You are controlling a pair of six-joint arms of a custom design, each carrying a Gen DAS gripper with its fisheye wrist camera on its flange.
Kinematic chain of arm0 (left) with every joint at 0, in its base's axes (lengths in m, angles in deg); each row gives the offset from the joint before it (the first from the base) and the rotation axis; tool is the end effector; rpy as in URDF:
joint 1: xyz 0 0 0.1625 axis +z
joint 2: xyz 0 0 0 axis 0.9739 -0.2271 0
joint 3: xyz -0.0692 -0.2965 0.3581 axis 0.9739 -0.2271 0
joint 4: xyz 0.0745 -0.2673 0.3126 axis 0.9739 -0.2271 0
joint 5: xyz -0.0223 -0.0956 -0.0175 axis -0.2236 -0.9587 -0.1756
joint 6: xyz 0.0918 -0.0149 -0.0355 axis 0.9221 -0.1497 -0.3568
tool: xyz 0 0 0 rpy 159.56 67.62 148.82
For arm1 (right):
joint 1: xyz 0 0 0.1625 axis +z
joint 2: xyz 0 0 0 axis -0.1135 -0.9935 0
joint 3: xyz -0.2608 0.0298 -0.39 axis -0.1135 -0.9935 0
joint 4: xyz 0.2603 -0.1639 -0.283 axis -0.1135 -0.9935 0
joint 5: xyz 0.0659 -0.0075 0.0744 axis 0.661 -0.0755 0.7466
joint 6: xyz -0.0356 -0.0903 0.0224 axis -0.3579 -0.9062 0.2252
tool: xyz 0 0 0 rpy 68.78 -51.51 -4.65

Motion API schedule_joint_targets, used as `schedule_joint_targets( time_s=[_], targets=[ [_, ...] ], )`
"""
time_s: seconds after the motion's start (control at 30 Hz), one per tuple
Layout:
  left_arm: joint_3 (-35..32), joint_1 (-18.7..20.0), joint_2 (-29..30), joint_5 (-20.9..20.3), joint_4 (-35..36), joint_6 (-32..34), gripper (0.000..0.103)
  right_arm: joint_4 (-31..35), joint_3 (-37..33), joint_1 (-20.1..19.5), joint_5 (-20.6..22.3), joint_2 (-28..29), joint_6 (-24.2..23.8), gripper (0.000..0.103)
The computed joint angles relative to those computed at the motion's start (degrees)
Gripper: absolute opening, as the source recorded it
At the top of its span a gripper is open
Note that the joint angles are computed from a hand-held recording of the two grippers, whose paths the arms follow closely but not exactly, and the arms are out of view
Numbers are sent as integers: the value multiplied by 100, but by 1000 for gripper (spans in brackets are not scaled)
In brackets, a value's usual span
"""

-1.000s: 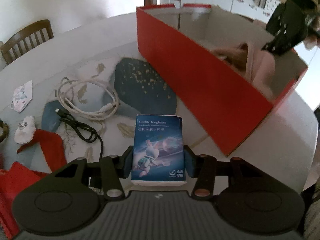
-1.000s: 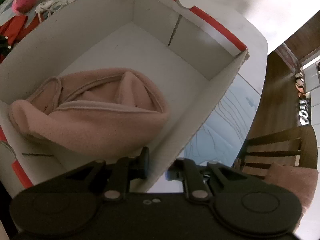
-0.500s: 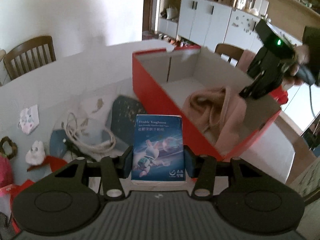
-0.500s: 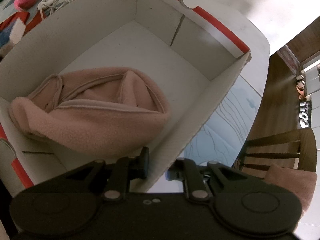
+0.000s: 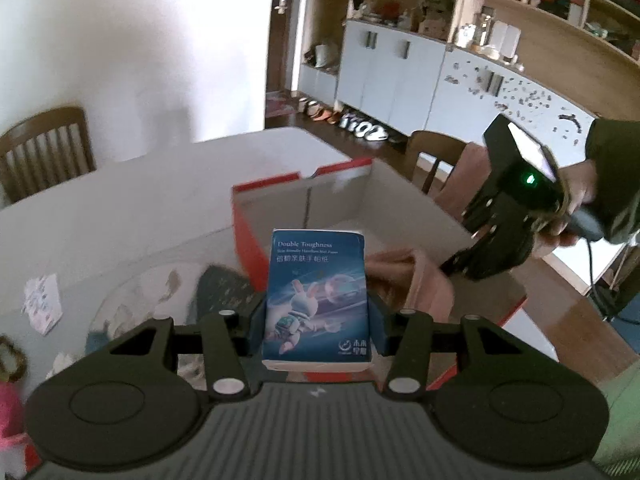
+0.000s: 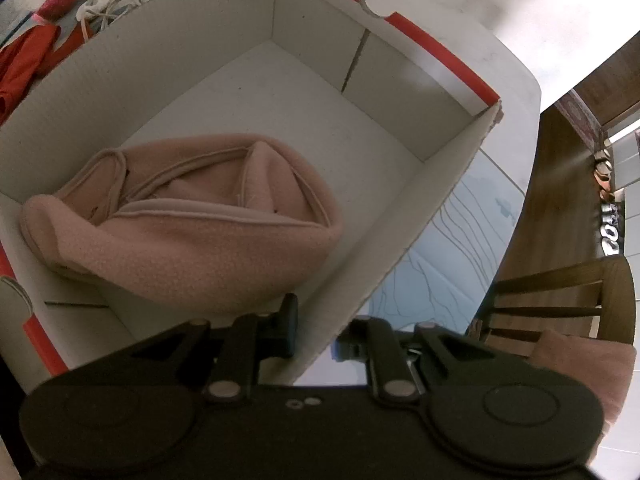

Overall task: Organize objects
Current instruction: 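Carry the blue toothbrush box with the left tool over the cardboard box, then lower the toothbrush box into the box and open the left tool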

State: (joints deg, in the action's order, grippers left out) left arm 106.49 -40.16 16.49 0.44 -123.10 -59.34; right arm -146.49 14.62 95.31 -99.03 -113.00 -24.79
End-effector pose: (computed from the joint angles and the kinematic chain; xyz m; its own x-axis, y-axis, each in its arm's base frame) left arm -0.3581 -0.5493 -0.0070 -0.7356 -0.3405 -0.5856 0.2981 0.6135 -0.7313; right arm 0.0706 -0.6989 0.2683 0.2992 -0.9492 0.0974 -0.8204 -0.2037 0.5342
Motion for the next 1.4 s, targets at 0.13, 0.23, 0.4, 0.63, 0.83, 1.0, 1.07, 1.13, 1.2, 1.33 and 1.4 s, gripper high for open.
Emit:
schedule_joint_targets(
  time_s=[0.13,0.23,0.4,0.63,0.83,1.0,1.07,1.13,1.2,1.33,1.4],
  targets=[
    [-349,126,196,-4,-393,772,49,-13,-15,-10,21,20,-17,15],
    [-615,245,358,-49,-698,1313,49,-43,1,-19,42,20,-36,15],
    [-1063,479,599,-127,-956,1876,49,-40,3,-28,73,8,-45,15],
    [-1591,776,824,-274,-622,2027,49,-162,72,-45,95,-7,-147,16],
    [-2173,1045,959,-396,694,1458,49,-295,128,-66,67,16,-189,16],
    [-2617,1293,1035,-765,1370,1015,49,-238,72,-67,42,46,-190,16],
    [-2810,1382,1075,-891,1691,841,49,-168,23,-61,33,58,-166,16],
    [-2995,1456,1131,-1018,1950,746,49,-152,8,-62,41,61,-179,16],
    [-3136,1501,1199,-1093,2109,727,49,-138,-3,-63,47,61,-187,16],
    [-3379,1573,1325,-1259,2361,731,49,-50,-58,-62,47,72,-165,16],
    [-3430,1609,1356,-1342,2399,740,49,-30,-67,-61,48,74,-178,16]
  ],
)
